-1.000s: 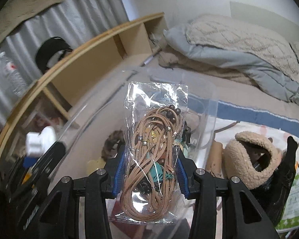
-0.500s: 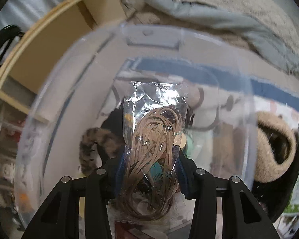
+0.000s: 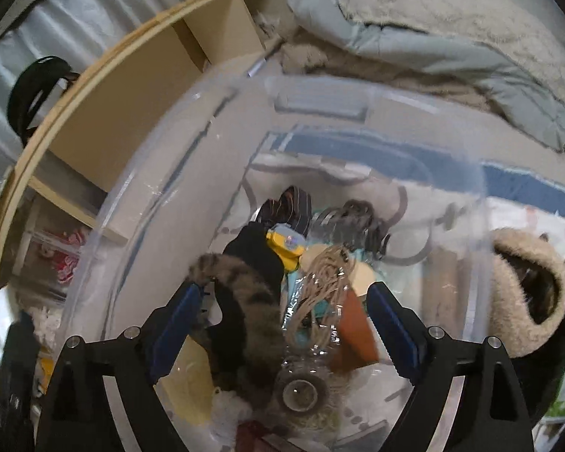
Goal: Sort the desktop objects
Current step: 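Withdraw the right gripper from the bin while the left gripper lowers the white cap inside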
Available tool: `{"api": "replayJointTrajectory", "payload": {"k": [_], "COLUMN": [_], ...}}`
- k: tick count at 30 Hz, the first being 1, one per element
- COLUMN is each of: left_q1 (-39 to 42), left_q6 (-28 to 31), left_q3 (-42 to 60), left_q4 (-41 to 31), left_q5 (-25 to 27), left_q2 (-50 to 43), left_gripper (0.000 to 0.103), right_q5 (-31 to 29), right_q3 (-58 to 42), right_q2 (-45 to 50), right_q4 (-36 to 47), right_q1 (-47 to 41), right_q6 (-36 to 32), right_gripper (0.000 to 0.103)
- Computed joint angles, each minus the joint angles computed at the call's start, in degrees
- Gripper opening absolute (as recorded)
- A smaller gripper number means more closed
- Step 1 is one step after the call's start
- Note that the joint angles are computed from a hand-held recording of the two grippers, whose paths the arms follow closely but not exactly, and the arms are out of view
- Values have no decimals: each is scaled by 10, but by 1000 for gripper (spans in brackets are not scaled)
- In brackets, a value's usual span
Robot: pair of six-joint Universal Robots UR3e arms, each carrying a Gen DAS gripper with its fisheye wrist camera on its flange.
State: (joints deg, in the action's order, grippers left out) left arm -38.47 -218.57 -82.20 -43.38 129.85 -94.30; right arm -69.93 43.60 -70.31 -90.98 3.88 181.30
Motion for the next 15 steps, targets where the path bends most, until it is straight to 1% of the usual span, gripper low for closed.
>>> {"api": "replayJointTrajectory", "payload": {"k": [3, 8, 11, 14, 15], "left_q1": [-3, -13, -21, -29, -30], "left_q6": [-1, -3, -2, 3, 5], "left_q3": [4, 20, 33, 54, 63], "left_q4": [-2, -9, -13, -22, -26], "left_q5": [-2, -3, -5, -12, -17], "left_q2": [-1, -10, -18, -34, -41], "left_gripper": [56, 56, 56, 56, 56], "right_q5": [44, 94, 108, 145, 163], "right_q3": [70, 168, 230, 275, 285], "right_q2": [-58, -156, -222, -290, -314], "right_q4": [-35, -69, -97, -85, -67], "right_q1": [-35, -92, -126, -173, -195], "right_q6": [-20, -70, -103, -163, -190], "right_gripper": [90, 90, 90, 89, 83]}}
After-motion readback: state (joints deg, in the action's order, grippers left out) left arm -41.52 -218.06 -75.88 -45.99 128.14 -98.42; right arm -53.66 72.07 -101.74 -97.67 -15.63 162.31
